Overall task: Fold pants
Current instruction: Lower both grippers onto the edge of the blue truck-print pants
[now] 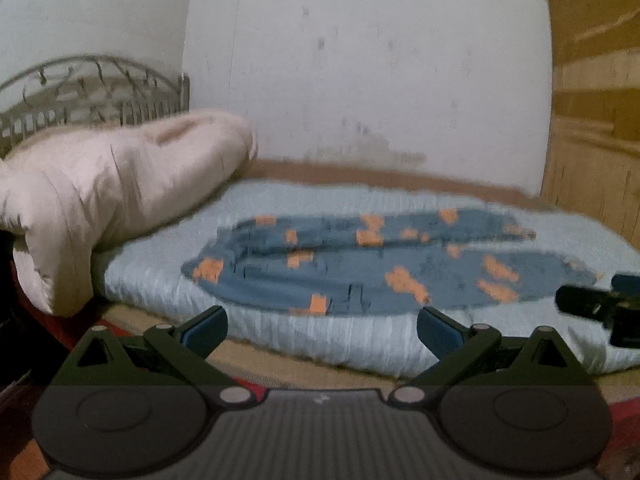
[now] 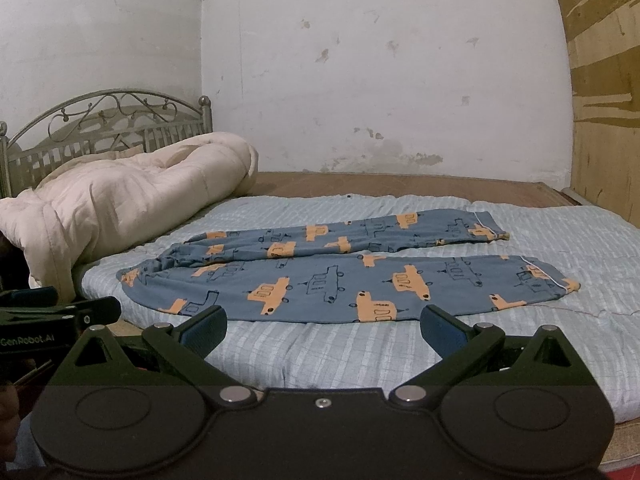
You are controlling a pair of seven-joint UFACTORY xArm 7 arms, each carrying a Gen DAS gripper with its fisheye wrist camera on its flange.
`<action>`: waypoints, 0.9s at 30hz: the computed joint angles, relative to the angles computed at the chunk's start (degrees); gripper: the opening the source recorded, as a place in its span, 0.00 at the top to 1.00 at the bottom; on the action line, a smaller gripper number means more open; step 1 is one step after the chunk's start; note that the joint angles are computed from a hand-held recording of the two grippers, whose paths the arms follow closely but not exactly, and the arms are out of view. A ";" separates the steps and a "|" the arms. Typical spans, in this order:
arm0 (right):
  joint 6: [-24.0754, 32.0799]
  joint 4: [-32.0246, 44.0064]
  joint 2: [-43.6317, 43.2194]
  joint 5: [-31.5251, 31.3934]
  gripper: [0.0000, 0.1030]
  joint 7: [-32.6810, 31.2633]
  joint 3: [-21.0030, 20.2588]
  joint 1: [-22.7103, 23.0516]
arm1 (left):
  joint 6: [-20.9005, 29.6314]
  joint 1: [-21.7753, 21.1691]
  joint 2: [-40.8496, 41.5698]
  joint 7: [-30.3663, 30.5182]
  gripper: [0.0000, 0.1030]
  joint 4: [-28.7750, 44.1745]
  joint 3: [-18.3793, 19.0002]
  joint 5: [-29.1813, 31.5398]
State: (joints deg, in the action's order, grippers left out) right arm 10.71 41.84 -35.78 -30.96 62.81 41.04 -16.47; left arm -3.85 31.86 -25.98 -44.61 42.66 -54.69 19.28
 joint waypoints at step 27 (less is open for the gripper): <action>4.10 48.14 55.64 51.62 0.01 -90.76 -15.24 10.80 | 44.31 -24.13 73.03 21.50 0.01 82.29 11.72 38.12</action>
